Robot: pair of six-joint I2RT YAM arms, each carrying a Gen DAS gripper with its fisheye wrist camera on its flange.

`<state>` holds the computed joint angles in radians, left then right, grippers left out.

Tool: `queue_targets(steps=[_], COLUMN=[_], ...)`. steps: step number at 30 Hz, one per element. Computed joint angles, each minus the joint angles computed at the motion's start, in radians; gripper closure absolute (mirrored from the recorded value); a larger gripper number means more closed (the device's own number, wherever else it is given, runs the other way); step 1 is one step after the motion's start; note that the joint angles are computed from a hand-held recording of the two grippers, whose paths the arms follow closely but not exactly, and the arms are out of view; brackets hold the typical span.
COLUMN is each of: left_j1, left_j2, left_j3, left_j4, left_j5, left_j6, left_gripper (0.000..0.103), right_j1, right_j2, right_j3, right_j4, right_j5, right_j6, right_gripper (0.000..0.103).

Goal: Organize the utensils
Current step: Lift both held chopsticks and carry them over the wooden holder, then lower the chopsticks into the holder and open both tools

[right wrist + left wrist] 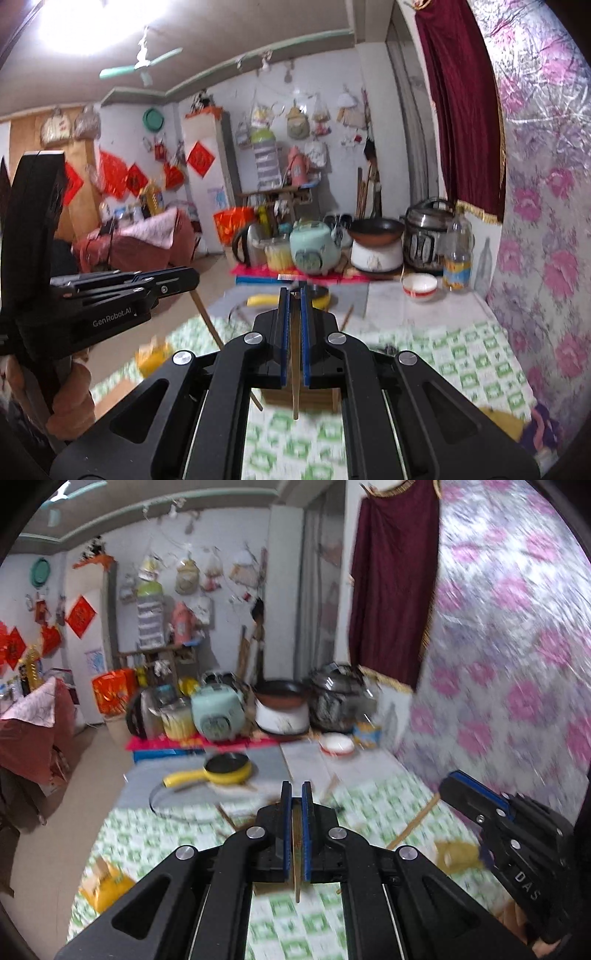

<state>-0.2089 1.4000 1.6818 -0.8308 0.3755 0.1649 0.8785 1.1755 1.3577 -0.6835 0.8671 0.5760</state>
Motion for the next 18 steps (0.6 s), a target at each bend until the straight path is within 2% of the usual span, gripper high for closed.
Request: queue_targets(steps=[5,9,12,13,14,15,17,18], left_j1=[-0.023,-0.021,-0.014,-0.011,-0.006,0.003,0.022,0.029], left_j2=[0.14,0.196,0.259,0.274,0.284,0.289,0.273,0.25], left_j3=[0.105,0.05,0.027,0.016,0.003,-0.009,-0.045,-0.067], left_j4=[0.074,0.168,0.181,0.18,0.176,0.175,0.191,0.2], left_j5=[-0.045,-0.045,-0.035,-0.04,-0.042,-0.038,-0.035,-0.048], left_j6=[-0.052,-0.068,-0.058,-0.049,-0.041,-0.037,-0.04,-0.033], left_gripper=[0.097,0.097,0.097,0.096,0.086,0.066,0.052,0.051], right_j1=[-0.152,-0.241,-0.301,-0.327,-0.34,-0.353,-0.358,-0.353], right_j2=[0.088,0.157,0.219,0.25,0.269,0.277,0.257,0.237], right_j3=[0.035,0.008,-0.031,-0.04,-0.041,-0.05,-0.073,-0.08], right_j4=[0.149,0.226,0.262,0.26,0.251,0.245,0.252,0.248], right_j5=[-0.099,-0.18,-0.254,-0.308,-0.331,-0.351,-0.362,-0.356], right_j6=[-0.107,-0.125,-0.106,-0.097,-0.083,-0.062,-0.049,-0.045], right_gripper=[0.096,0.096,0.096,0.096,0.093,0.092,0.092,0.092])
